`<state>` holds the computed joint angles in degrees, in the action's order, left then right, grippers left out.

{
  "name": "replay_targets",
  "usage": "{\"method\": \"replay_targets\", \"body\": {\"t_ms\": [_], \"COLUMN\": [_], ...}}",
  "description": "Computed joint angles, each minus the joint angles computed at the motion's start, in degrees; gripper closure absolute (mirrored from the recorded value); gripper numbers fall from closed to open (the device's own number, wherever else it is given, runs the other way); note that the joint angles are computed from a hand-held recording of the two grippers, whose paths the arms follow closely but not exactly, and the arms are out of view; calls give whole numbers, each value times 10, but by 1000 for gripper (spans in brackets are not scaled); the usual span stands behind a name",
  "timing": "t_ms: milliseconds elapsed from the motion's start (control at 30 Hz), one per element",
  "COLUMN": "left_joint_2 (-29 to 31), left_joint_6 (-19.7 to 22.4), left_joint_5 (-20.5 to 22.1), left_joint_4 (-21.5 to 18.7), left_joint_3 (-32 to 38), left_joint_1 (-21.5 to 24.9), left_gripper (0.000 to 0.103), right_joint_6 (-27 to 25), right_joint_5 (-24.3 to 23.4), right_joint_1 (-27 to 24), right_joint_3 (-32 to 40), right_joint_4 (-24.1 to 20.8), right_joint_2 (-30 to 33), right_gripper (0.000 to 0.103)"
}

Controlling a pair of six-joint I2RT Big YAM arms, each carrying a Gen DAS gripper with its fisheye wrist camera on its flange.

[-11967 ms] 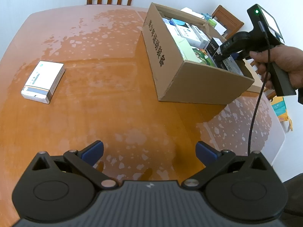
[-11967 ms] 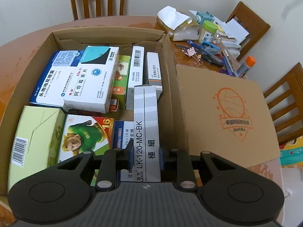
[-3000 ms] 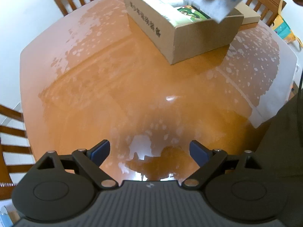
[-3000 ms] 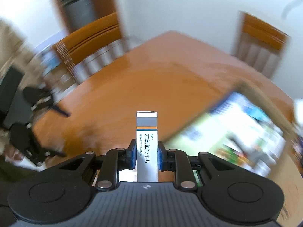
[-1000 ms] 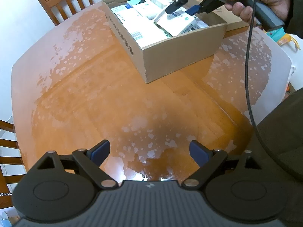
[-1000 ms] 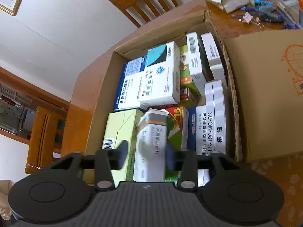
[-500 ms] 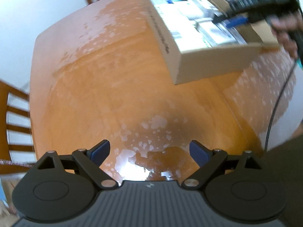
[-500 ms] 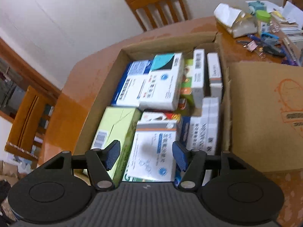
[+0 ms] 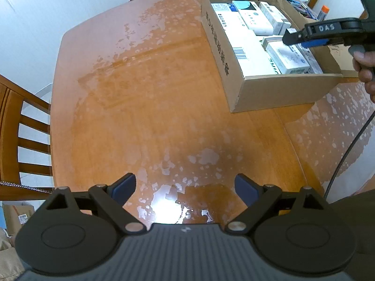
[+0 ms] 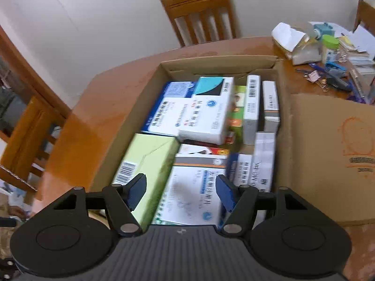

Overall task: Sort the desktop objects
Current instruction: 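Open the right gripper and press the tablet box down among the boxes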

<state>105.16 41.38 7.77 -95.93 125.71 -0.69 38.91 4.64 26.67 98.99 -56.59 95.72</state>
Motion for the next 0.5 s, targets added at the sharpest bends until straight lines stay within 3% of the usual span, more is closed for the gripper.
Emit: {"method": "replay_targets", "body": {"t_ms": [100,300,500], "left_joint_2": [1,5,6], "left_joint_6": [2,4,6], "left_joint_5": [2,5,10], "left_joint_4": [-1,-6,-8], "left_joint_3": [1,6,4], "left_joint_1": [-1,1,4], "left_gripper": [11,11,11], "right_joint_6": [3,5,7], "right_joint_5": [-11,-37,-3], "right_joint_1": [-1,3,8], "right_joint_3": [5,2,2], "right_joint_4": [-13,10,6], "right_joint_2": [8,11,7], "right_gripper": [29,29,29]}}
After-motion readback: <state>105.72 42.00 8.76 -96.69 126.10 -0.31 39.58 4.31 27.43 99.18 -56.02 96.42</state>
